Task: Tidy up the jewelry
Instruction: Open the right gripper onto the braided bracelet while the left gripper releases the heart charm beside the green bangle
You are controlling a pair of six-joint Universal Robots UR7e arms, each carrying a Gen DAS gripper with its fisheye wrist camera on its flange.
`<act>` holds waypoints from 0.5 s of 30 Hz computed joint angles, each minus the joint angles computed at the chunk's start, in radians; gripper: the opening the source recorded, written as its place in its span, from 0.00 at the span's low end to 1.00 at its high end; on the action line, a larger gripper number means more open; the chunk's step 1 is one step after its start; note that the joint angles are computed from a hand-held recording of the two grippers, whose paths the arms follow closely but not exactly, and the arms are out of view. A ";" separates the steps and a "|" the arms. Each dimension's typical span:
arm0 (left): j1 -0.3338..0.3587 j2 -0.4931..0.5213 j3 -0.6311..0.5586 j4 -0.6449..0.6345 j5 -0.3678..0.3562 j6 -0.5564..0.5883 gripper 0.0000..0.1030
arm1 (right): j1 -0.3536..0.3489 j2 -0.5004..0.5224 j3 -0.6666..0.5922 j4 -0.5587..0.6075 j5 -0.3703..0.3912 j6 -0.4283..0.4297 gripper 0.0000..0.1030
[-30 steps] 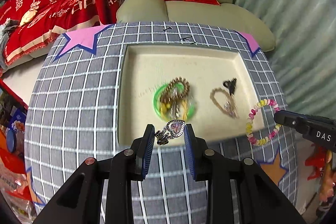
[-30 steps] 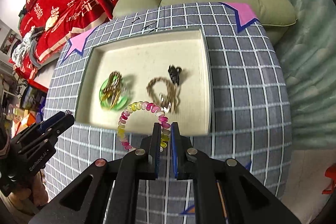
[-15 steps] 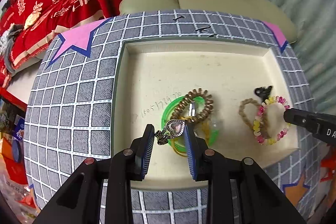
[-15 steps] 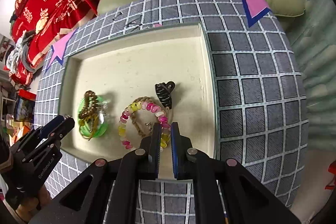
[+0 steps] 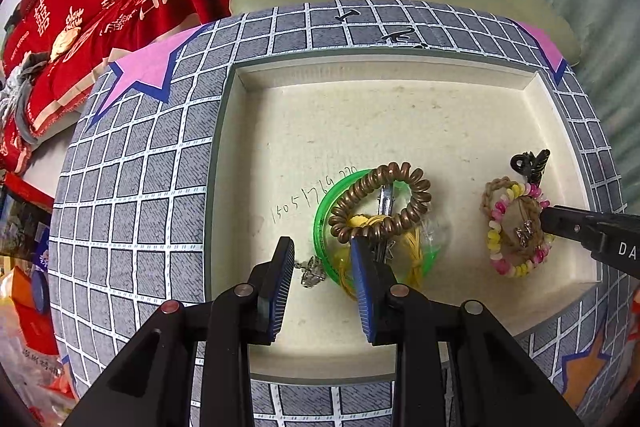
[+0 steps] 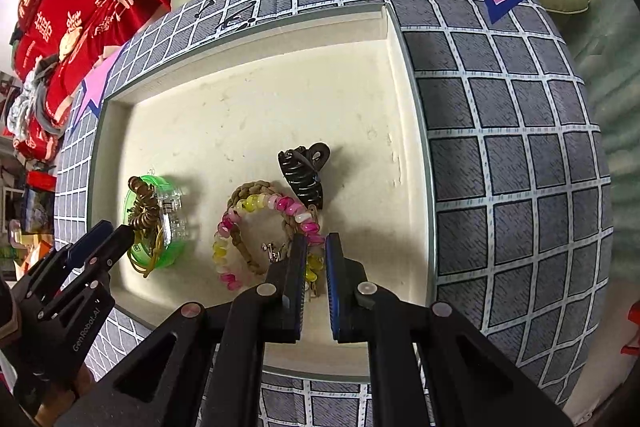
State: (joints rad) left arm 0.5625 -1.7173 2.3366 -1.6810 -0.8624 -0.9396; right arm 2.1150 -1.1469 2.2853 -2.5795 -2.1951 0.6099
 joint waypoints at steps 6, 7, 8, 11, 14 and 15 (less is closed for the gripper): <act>-0.007 0.002 -0.007 0.016 0.000 -0.004 0.38 | 0.003 -0.012 -0.004 -0.010 0.027 -0.005 0.44; -0.007 0.001 -0.009 0.019 -0.003 -0.006 0.38 | 0.007 -0.020 0.001 -0.018 0.028 -0.007 0.54; -0.007 -0.001 -0.011 0.022 -0.005 -0.006 0.38 | 0.011 -0.022 0.000 -0.018 0.026 -0.006 0.54; -0.013 -0.011 -0.013 0.027 -0.008 -0.012 0.38 | 0.027 -0.027 -0.008 -0.009 0.025 0.003 0.54; -0.019 -0.018 -0.018 0.034 -0.017 -0.018 0.38 | 0.040 -0.035 -0.013 0.000 0.023 0.015 0.54; -0.022 -0.020 -0.020 0.033 -0.020 -0.017 0.38 | 0.042 -0.040 -0.013 0.002 0.021 0.017 0.54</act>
